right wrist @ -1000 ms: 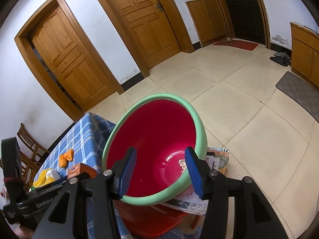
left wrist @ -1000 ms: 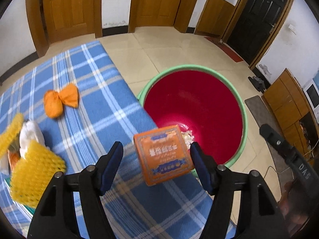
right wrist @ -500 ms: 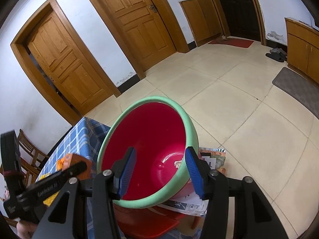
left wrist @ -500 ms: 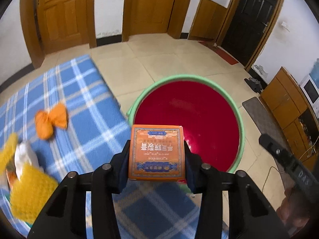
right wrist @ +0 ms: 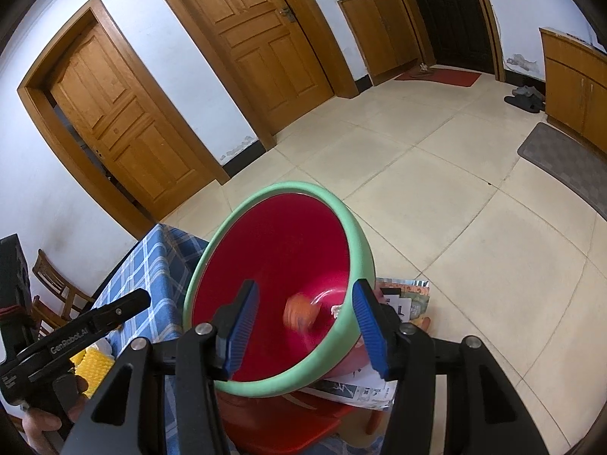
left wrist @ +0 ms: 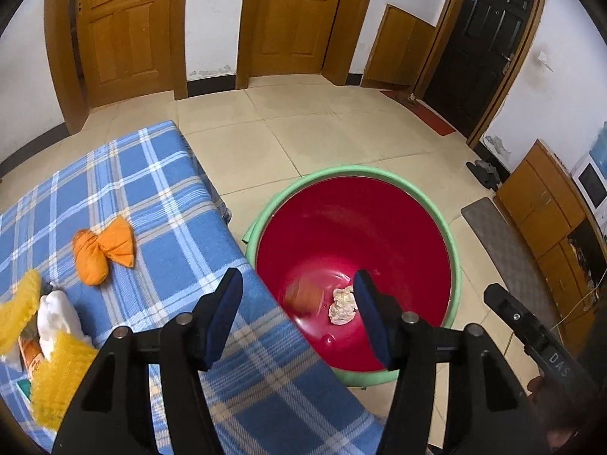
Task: Collect trash
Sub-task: 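Carry the orange box over the red bucket and open the left tool, then move the left tool back to the table and grasp the white paper ball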
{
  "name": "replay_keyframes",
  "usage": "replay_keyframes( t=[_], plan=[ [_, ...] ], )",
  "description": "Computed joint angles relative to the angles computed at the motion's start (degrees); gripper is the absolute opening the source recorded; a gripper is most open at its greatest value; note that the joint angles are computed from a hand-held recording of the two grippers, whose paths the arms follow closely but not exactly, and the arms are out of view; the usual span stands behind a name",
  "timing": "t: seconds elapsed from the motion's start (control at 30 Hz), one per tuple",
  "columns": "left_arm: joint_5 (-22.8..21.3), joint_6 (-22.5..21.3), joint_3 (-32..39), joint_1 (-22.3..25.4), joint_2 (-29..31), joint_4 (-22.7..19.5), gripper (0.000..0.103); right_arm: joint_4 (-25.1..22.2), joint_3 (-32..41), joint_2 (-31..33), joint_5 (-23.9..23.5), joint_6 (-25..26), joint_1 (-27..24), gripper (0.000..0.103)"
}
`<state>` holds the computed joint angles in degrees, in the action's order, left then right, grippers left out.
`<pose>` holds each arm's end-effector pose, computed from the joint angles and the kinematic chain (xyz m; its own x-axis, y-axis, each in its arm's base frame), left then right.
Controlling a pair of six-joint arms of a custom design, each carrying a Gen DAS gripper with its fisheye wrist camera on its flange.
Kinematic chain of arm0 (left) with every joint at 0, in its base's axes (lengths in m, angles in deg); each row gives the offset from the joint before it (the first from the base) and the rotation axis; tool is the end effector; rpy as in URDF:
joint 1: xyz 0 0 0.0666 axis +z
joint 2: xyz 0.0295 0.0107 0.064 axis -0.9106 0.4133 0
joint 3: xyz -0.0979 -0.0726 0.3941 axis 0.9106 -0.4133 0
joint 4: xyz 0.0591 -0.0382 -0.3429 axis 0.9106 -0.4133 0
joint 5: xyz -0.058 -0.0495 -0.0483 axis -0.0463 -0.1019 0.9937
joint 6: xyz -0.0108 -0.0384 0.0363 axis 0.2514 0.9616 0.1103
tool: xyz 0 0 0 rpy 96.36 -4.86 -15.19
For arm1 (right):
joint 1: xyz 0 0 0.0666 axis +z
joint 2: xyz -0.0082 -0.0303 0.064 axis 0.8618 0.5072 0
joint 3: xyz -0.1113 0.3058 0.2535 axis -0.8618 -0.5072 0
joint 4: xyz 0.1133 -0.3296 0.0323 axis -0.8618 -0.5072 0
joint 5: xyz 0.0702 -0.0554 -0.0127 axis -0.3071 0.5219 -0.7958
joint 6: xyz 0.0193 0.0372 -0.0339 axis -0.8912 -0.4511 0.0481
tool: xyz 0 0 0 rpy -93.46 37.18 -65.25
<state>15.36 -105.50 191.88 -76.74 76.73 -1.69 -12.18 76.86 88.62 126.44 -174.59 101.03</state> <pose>0.7314 -0.1602 0.3689 -0.6765 0.4386 -0.5916 0.6420 0.7448 -0.1820 0.5078 0.4177 0.3301 -0.3238 0.7170 -0.6174 0.6289 0.6506 0.4257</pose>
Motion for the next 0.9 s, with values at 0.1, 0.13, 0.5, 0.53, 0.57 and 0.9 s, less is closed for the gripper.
replay_keyframes(
  t=[0.1,0.13,0.5,0.53,0.57,0.9],
  plan=[
    [0.37,0.45,-6.27,0.62,-3.25,2.98,0.061,0.08,0.56,0.10,0.06,0.62,0.25,0.056],
    [0.39,0.52,-7.92,0.87,-4.16,3.67,0.061,0.15,0.89,0.19,0.05,0.97,0.35,0.057],
    [-0.95,2.25,-23.37,4.48,-13.31,11.32,0.066,0.04,8.97,3.73,-1.67,6.78,1.88,0.061],
    [-1.08,2.53,-24.83,4.98,-14.16,12.23,0.067,-0.25,10.02,4.20,-1.82,7.27,2.03,0.061],
    [-1.19,2.74,-26.41,5.53,-15.08,13.20,0.067,-0.30,10.64,4.42,-1.96,7.80,2.17,0.061],
    [-2.85,4.44,-35.50,10.77,-20.25,18.50,0.070,-3.95,22.42,10.29,-4.02,11.84,3.55,0.068]
  ],
)
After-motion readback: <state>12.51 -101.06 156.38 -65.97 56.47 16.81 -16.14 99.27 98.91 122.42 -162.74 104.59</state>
